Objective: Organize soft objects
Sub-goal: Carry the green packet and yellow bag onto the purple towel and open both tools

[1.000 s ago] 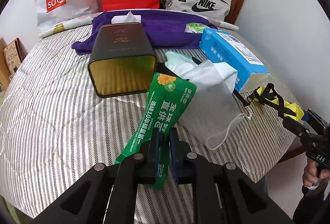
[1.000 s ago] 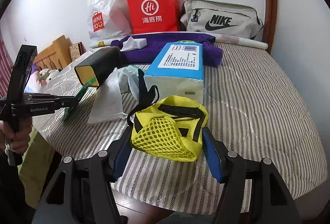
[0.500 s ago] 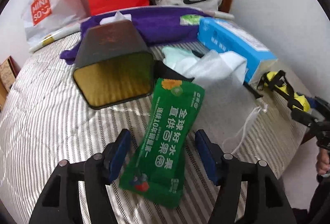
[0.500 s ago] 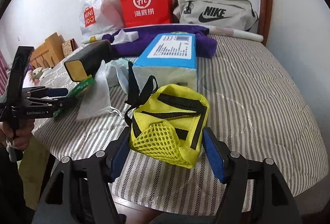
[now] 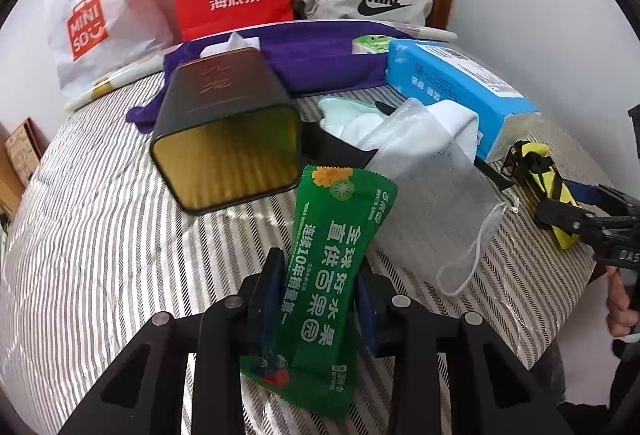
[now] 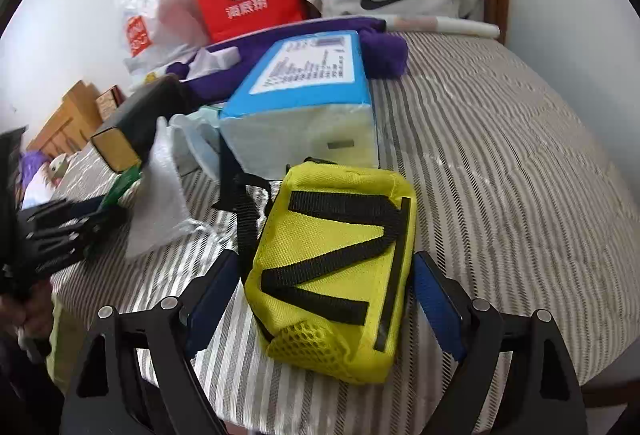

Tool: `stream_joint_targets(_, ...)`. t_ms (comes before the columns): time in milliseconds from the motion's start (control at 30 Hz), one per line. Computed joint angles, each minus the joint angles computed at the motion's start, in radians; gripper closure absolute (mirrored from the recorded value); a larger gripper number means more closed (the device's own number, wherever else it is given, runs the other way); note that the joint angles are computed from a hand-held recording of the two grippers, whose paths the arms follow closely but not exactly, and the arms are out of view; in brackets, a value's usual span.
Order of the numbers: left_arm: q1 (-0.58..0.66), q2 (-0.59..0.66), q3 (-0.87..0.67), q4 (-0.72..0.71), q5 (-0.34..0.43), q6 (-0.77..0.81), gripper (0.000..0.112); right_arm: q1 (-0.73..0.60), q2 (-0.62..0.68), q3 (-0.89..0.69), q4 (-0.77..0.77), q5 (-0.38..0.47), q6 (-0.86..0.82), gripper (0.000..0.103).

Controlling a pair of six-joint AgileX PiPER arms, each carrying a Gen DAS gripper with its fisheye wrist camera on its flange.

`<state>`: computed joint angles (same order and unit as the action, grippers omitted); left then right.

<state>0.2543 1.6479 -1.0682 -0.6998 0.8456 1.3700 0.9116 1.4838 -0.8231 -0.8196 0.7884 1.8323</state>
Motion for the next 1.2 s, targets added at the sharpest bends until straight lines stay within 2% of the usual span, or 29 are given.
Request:
stream_joint_targets(100, 0.020, 0.005, -0.010, -0.008, 0.019, -0.002, 0.081, 0.014, 0.027, -0.022, -0.013, 0.030, 0.000, 0.021)
stream_joint_targets(167, 0.036, 0.015, -0.025, -0.009, 0.040, -0.014, 0.081, 0.027, 0.024, -0.028, -0.014, 0.040, -0.016, 0.033)
stream_joint_targets(367, 0.084, 0.023, -0.059, -0.026, 0.098, -0.037, 0.081, 0.072, -0.019, -0.029, -0.027, 0.063, -0.033, 0.041)
stream_joint_targets(800, 0.134, -0.010, -0.121, -0.022, 0.192, -0.093, 0.081, 0.204, -0.102, -0.096, -0.071, 0.223, -0.035, 0.043)
stream_joint_targets(1200, 0.154, 0.002, -0.264, -0.049, 0.285, -0.202, 0.081, 0.179, -0.123, -0.224, -0.061, 0.305, -0.193, 0.043)
